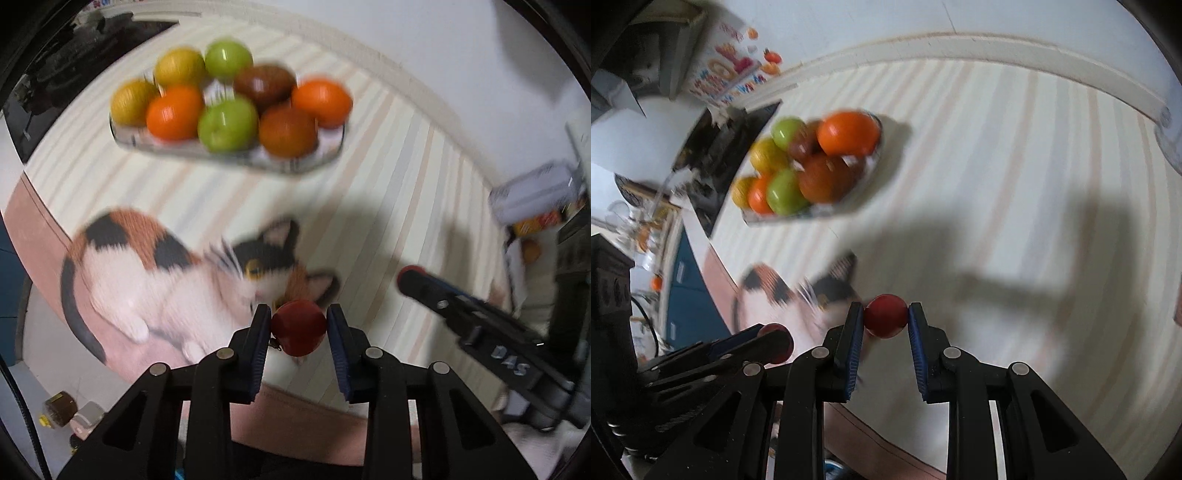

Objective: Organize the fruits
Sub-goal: 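Carry the cherry tomato to the plate and open the right tool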

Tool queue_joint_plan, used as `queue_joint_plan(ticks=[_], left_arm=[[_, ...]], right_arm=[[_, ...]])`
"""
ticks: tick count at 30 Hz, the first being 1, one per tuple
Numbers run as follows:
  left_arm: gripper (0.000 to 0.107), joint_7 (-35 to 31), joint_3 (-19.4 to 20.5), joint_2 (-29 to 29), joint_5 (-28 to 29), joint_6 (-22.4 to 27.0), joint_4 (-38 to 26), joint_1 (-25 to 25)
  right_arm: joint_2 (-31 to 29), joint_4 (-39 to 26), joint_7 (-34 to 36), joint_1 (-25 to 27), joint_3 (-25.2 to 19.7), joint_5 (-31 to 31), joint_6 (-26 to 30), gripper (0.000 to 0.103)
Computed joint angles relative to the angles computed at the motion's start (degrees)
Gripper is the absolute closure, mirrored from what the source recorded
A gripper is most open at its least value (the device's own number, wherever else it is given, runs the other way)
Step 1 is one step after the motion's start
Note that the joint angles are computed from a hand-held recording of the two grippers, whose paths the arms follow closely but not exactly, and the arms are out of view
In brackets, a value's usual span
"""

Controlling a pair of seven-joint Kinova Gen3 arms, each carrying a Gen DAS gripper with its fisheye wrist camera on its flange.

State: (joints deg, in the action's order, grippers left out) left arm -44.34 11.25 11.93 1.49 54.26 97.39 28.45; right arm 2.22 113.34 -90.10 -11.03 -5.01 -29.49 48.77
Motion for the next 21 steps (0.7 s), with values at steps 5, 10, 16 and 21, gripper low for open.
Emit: queue_joint_plan(ticks=[5, 10, 16, 21], left_arm=[[0.079, -2.8, -1.4, -1.3, 2.0, 0.6, -2.4, -4.1], [0.079, -6.6, -2.8, -0.1, 4.4, 1.9, -5.7, -8.8], [0.079, -13.8, -5.0, 7.1, 8.2, 8.6, -15.9, -16.5], [0.079, -17.8, -5.5, 14.7, 10.2, 14.5, -23.8, -20.5]], right_arm=[[3.9, -5.5, 1.2, 0.3, -0.5, -4.1, 0.1, 0.076], [11.7, -13.4, 5.1, 1.9, -2.8, -12.4, 3.3, 0.076], [23.8, -27.1, 0.0, -0.2, -5.1, -10.7, 7.1, 0.076], [31.0, -36.5, -6.4, -2.5, -6.0, -5.7, 10.8, 0.075]])
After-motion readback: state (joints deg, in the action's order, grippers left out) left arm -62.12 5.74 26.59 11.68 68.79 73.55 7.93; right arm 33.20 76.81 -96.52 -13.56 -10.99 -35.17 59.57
